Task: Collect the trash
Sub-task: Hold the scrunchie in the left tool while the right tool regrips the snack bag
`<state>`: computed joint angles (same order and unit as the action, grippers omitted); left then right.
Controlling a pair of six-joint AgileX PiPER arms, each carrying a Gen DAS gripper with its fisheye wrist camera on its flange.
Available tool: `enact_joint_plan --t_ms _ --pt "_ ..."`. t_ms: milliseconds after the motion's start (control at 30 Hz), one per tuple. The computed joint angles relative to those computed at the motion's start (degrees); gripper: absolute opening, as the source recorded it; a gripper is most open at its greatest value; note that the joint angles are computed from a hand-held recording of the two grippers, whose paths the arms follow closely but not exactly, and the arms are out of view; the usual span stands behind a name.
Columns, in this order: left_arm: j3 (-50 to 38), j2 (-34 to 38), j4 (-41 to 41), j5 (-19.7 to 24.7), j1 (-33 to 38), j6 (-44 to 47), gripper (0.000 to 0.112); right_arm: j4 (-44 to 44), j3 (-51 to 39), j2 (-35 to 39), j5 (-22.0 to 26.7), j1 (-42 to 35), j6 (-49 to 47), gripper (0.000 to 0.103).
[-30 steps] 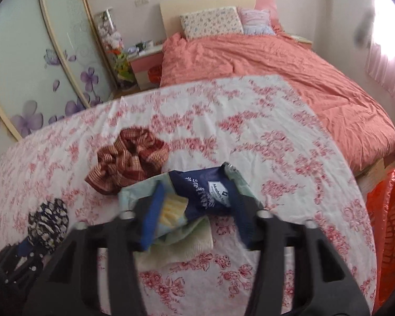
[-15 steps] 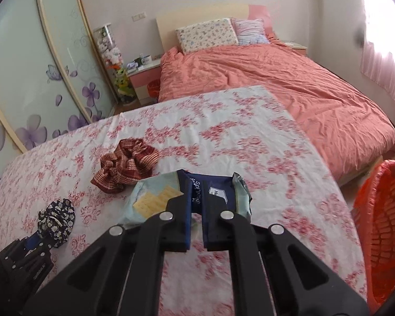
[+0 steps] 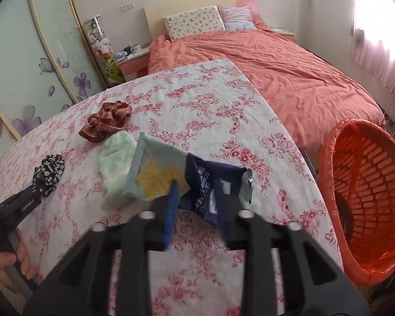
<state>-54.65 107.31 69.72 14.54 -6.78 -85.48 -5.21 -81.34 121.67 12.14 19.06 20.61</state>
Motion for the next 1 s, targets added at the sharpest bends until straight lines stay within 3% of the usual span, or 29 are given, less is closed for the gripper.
enact_joint_plan --t_ms 100,233,333,533,600,667,733,833,933,1000 --pt "0.0 0.0 0.1 0.0 0.0 -0.1 0.037 -5.2 1.5 -0.9 -1.3 0.3 3.1 0.06" --pt "0.0 0.0 0.1 0.0 0.0 -0.1 0.037 -21.2 0.3 0.6 0.5 1.5 15.6 0.07" --pt "0.0 0.0 0.1 -0.1 0.1 -0.1 0.037 -29.6 -2.4 3.1 3.2 2.6 22.1 0.071" --pt "0.0 0.1 0.2 -0.1 0.1 -0.1 0.037 -36.0 -7.2 6.8 7.0 3.8 26.8 0.07" --pt "0.0 0.0 0.2 0.0 0.0 -0.1 0.037 -34.4 -9.3 8.0 8.0 3.7 25.4 0.063" --pt "0.0 0.0 0.2 -0.1 0.0 -0.2 0.037 -29.2 -11.9 9.4 9.3 3.3 20.8 0.051" --pt "0.0 0.0 0.2 0.0 0.0 -0.2 0.037 -23.6 -13.9 10.4 10.4 2.7 16.5 0.032" --pt "0.0 0.1 0.3 -0.1 0.1 -0.3 0.037 -17.6 -13.4 10.2 8.8 1.6 12.6 0.015" --pt "0.0 0.1 0.4 -0.2 0.1 -0.4 0.037 -13.6 -11.9 9.5 7.0 1.2 9.6 0.003" --pt "-0.1 0.2 0.4 -0.2 0.2 -0.4 0.037 -10.7 -10.1 8.6 5.5 0.9 7.1 0.002"
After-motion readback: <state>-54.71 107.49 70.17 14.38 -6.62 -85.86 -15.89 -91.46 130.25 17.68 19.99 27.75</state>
